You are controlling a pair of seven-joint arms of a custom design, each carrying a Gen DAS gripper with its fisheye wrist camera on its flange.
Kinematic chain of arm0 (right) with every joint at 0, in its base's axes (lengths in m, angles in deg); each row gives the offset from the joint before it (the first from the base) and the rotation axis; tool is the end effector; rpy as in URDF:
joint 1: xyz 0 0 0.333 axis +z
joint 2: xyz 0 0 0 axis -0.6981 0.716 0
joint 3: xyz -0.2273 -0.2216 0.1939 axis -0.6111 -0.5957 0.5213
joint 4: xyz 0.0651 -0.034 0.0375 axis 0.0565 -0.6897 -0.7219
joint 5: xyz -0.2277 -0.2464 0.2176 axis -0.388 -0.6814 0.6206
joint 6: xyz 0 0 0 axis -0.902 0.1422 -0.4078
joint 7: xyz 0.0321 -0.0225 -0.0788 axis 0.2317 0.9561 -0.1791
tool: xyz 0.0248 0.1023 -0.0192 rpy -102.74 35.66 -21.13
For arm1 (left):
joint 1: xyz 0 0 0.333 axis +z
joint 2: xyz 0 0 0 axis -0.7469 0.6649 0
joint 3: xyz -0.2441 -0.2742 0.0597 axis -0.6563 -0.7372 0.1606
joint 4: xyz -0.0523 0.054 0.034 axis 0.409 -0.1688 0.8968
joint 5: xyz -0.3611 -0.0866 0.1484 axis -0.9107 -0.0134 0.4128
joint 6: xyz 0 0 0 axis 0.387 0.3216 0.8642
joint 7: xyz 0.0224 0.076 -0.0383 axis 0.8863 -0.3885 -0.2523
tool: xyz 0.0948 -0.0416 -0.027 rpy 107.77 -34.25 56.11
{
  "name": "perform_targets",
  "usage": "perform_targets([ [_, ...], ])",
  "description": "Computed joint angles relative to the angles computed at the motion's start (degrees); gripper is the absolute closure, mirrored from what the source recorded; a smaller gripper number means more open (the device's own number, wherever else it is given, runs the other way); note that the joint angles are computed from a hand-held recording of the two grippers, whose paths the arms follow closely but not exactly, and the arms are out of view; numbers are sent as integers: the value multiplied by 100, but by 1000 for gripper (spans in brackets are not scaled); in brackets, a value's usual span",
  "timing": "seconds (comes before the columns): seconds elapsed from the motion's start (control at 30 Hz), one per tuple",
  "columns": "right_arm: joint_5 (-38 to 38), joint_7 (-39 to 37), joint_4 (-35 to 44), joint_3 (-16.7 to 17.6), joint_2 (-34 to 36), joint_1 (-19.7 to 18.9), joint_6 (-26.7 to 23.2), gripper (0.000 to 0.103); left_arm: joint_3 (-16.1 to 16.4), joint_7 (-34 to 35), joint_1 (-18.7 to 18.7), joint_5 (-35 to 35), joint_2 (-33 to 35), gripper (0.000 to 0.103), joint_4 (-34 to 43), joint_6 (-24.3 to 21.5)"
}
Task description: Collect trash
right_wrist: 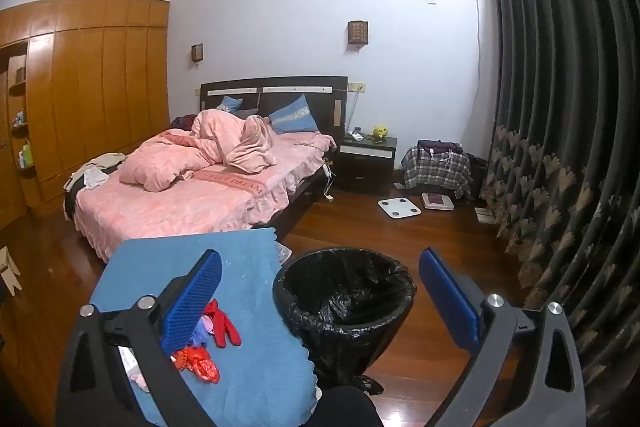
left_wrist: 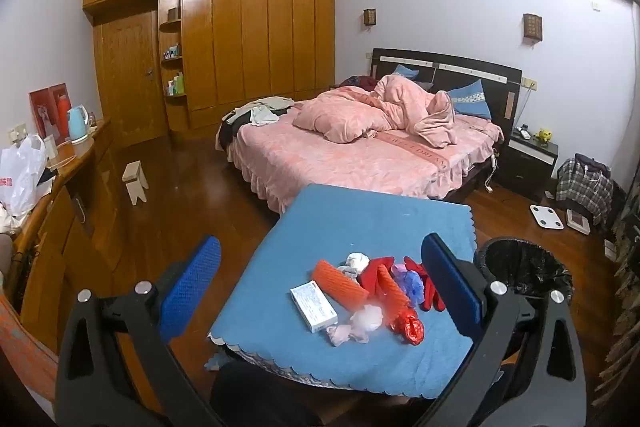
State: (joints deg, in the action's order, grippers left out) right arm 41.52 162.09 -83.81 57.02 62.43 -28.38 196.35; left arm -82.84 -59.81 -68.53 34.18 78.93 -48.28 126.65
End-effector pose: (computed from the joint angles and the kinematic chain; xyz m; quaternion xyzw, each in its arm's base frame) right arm 0.6080 0.2029 0.7093 -0.6184 0.5656 -0.3725 0.3987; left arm 0.4974 -0.2917 0.7141 -0.7735 0.3595 -0.2097 0.4781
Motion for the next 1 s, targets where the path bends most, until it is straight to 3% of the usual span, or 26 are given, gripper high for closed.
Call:
perform_targets([
  [1.0, 255, -147, -41, -72, 89, 94, 141, 6, -21, 11, 99, -92, -120, 5, -184, 50],
])
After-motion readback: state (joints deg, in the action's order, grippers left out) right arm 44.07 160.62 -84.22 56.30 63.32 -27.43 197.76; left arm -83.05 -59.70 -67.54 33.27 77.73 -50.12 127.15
